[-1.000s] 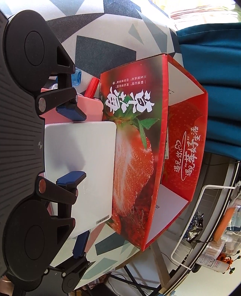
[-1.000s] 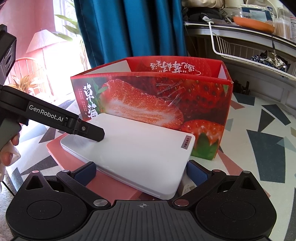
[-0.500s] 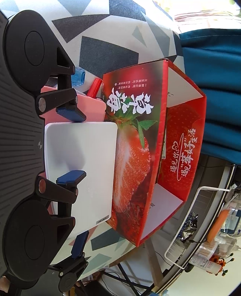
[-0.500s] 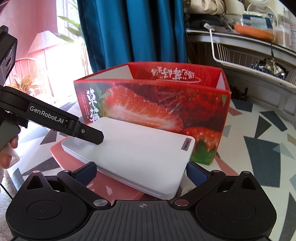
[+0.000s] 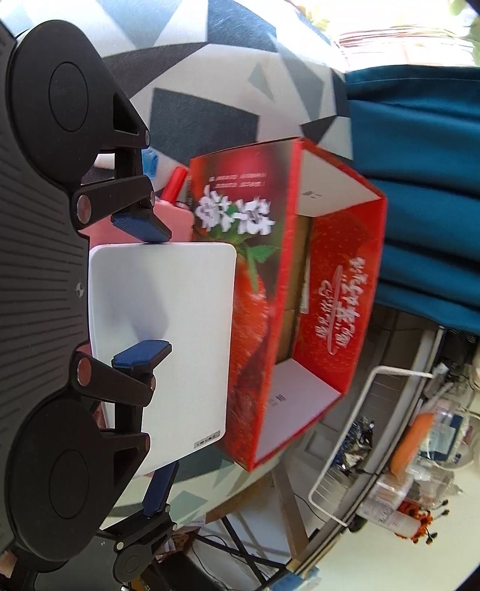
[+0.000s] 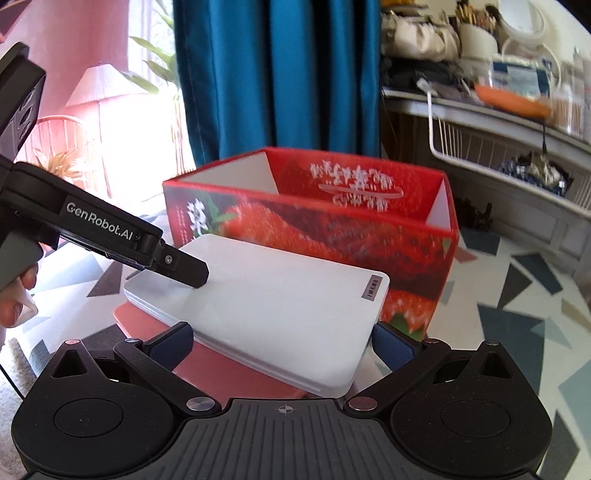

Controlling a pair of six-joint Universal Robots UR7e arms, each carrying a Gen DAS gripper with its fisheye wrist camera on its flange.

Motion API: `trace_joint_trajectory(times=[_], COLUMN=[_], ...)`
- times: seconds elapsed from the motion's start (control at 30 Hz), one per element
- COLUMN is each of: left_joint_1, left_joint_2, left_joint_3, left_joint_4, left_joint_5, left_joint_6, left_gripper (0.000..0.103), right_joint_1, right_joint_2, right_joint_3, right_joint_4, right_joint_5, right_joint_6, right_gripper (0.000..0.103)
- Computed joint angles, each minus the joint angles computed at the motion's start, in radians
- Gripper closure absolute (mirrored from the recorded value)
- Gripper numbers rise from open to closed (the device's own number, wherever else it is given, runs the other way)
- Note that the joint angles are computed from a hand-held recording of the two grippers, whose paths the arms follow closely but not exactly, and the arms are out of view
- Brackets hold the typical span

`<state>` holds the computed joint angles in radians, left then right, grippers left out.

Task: Organize rigid objects
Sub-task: 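Lift the white board with the left tool over the red box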

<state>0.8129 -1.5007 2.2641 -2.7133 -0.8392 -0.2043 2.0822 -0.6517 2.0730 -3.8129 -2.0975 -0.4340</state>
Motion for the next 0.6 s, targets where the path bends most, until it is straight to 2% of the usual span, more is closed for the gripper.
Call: trace_joint_trajectory(times=[0.23, 0.47, 0.6], left_joint_1=[-0.036, -0.013, 0.006], left_joint_2=[-0.033, 0.008, 0.064], left_joint_3=[-0.022, -0.100, -0.165], left_joint_4=[-0.023, -0.035, -0.040], left_joint_5=[0.023, -0.009, -0.012], left_joint_6=[0.043, 0.068, 0.111], left_gripper=[0.042, 0.042, 0.042], right_joint_1=[0.040, 0.030, 0.010], right_joint_2=[-0.012, -0.030, -0.045], right_joint_3=[-0.045, -0.114, -0.169], right_joint_4=[-0.019, 0.026, 0.097], right_joint_5=[-0.008, 0.016, 0.036], right_joint_6=[-0.046, -0.076, -0.094], right_gripper=[0.001, 0.002, 0.002])
